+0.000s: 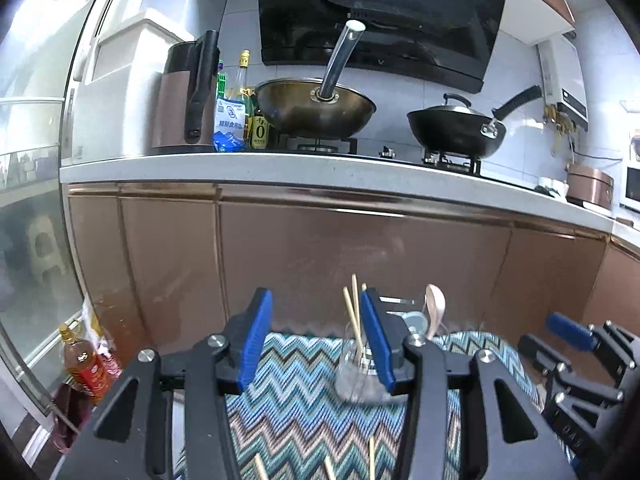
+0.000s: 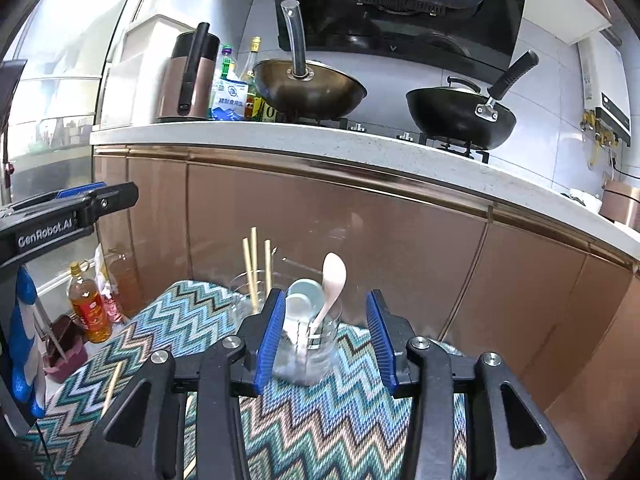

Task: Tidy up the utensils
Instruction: 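Open both tools and pull them back from the holder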

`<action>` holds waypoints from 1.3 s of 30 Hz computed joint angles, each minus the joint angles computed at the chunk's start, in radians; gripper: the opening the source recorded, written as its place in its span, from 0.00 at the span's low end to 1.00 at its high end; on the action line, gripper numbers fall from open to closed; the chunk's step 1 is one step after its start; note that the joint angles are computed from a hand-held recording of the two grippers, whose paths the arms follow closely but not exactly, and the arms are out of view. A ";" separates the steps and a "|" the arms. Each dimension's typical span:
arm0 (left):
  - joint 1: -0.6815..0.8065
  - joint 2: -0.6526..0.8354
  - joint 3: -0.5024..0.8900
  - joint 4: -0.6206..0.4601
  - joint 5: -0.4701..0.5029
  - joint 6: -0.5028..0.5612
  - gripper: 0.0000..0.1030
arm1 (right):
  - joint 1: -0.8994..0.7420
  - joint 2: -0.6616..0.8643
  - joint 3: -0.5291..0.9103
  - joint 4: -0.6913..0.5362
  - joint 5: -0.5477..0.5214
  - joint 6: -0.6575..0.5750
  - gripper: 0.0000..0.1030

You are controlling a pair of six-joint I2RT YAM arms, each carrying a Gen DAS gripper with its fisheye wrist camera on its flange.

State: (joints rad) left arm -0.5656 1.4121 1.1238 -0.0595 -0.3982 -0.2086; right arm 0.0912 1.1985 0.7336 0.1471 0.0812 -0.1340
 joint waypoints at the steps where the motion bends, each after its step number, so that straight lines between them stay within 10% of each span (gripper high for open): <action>1: -0.004 -0.030 -0.021 -0.015 -0.003 -0.005 0.43 | 0.007 -0.030 -0.015 -0.017 0.008 0.005 0.42; 23: -0.087 -0.479 -0.249 -0.338 -0.148 -0.170 0.43 | 0.159 -0.535 -0.204 -0.343 0.203 0.163 0.48; 39: -0.126 -0.500 -0.279 -0.399 -0.181 -0.210 0.43 | 0.117 -0.606 -0.241 -0.376 0.201 0.176 0.49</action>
State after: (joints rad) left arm -0.6914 0.9124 0.8451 -0.4584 -0.5793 -0.4186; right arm 0.2080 0.5923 0.4929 -0.2288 0.2821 0.0420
